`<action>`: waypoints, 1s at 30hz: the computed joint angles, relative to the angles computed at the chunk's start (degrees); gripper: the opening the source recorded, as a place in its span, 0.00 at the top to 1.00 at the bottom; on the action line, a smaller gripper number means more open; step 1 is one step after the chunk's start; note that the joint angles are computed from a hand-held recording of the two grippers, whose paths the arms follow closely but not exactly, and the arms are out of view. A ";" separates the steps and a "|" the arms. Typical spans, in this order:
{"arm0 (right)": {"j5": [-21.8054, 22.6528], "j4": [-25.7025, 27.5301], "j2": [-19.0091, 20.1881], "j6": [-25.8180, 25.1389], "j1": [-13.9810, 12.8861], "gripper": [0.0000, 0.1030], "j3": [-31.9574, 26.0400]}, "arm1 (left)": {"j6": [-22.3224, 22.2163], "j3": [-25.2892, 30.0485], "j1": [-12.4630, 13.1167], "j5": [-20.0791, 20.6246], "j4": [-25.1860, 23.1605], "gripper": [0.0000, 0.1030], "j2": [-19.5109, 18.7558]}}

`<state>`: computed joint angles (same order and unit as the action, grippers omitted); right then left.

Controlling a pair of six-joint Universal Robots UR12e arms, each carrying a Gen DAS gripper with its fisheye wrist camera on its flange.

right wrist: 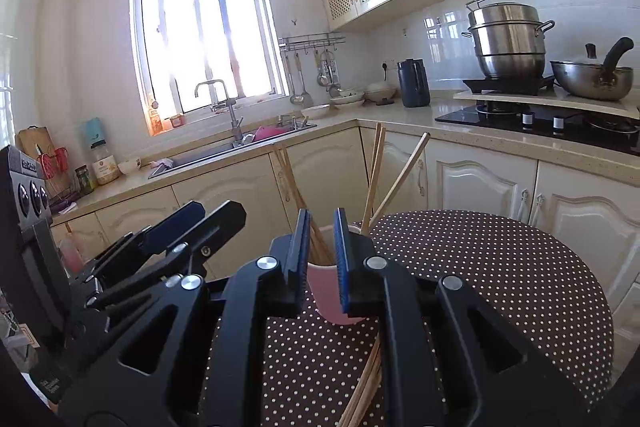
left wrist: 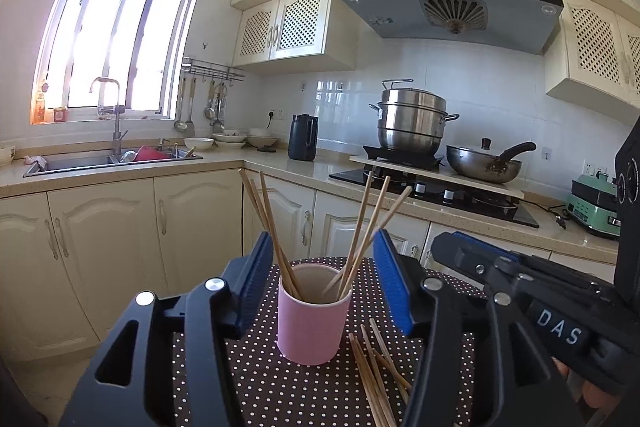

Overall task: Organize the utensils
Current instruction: 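Open both grippers to release the chopsticks into the cup, then move both grippers back down over the chopstick pile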

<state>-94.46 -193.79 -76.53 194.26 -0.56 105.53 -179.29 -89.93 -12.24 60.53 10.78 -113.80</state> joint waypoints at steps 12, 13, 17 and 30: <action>-0.89 1.32 -3.45 0.01 -0.87 0.65 4.10 | 4.36 -2.69 -0.31 -1.33 -6.28 0.40 3.14; -0.92 1.67 -3.65 -0.05 -0.95 0.63 4.41 | 5.58 -2.59 -0.47 -1.19 -8.50 0.40 3.33; 0.10 4.85 -4.48 -0.60 -1.85 0.60 5.35 | 9.58 -1.47 -1.15 -0.27 -17.74 0.39 3.56; 4.23 26.67 -4.48 -3.10 -4.30 0.60 3.87 | 17.96 4.29 -3.52 4.01 -43.37 0.39 0.45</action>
<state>-90.23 -167.12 -81.01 191.16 -4.86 109.40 -161.32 -85.64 -15.76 64.54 -32.59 -113.35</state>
